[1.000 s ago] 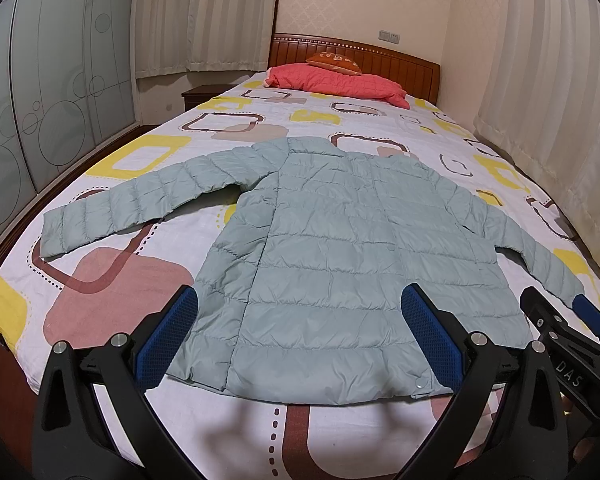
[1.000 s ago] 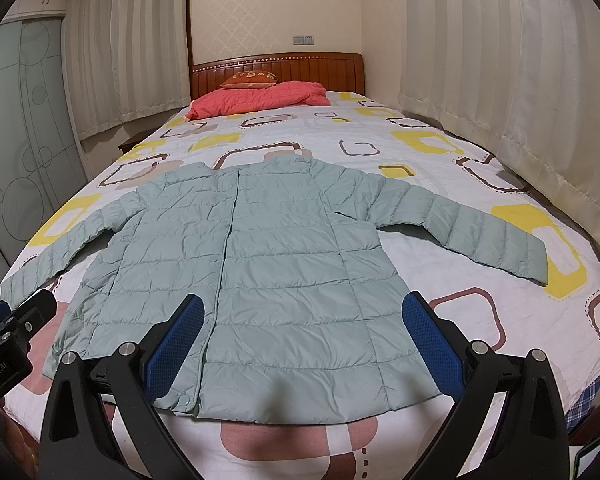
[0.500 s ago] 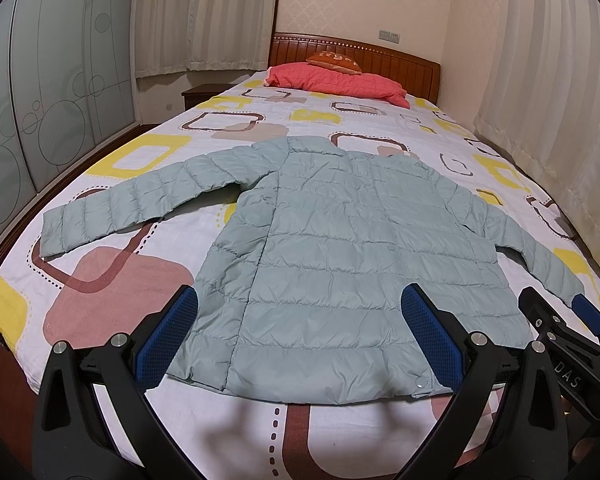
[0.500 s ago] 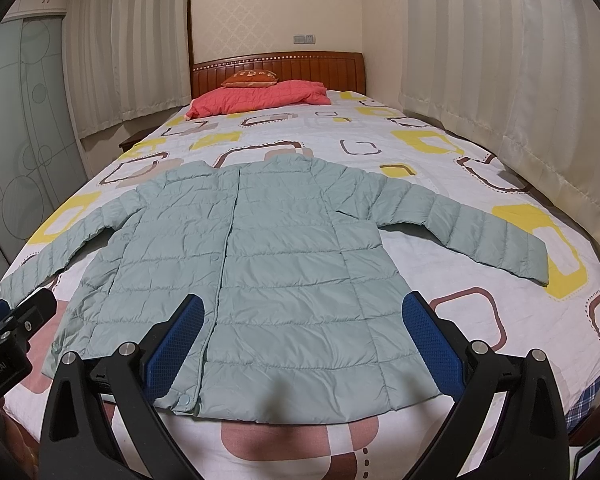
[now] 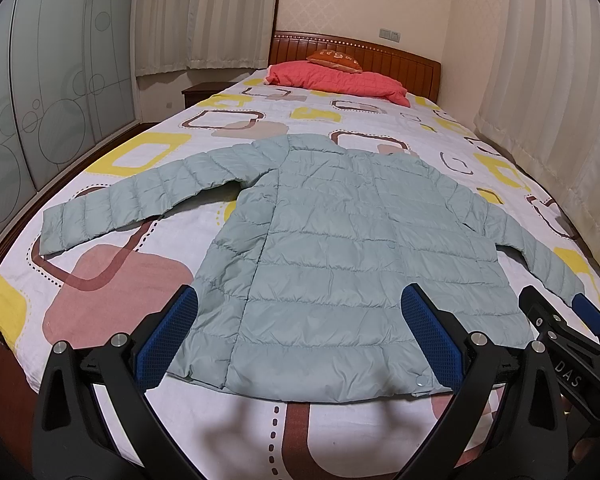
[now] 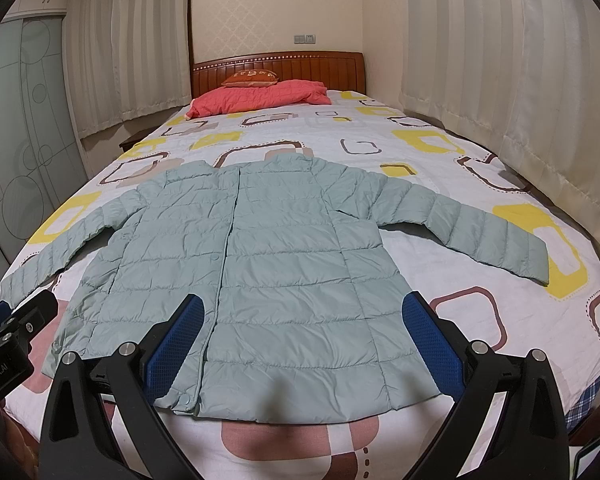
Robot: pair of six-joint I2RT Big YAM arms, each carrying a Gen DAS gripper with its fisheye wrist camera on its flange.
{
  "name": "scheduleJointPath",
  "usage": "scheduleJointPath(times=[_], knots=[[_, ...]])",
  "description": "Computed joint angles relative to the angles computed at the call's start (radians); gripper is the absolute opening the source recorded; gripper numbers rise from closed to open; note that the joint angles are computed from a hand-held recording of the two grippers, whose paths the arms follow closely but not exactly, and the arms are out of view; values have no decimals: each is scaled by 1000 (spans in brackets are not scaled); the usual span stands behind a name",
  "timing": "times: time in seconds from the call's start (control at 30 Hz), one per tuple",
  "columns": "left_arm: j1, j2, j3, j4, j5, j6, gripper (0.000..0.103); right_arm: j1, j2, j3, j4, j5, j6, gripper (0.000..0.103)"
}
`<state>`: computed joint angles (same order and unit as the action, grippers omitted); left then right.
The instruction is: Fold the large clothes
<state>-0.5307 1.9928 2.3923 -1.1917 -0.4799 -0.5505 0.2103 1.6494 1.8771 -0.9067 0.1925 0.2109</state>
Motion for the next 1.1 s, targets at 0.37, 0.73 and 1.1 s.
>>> scheduleJointPath(times=[0.37,0.73,1.1], knots=[[0,3,5,-3,-1,0,101,5,6,3,0,3,2,99],[3,-11,-28,12,5,-3,101,6,0,-7,3,2,5,99],[75,46,42,-7,63,-68,101,-77,54,47,12,-79,86,99]])
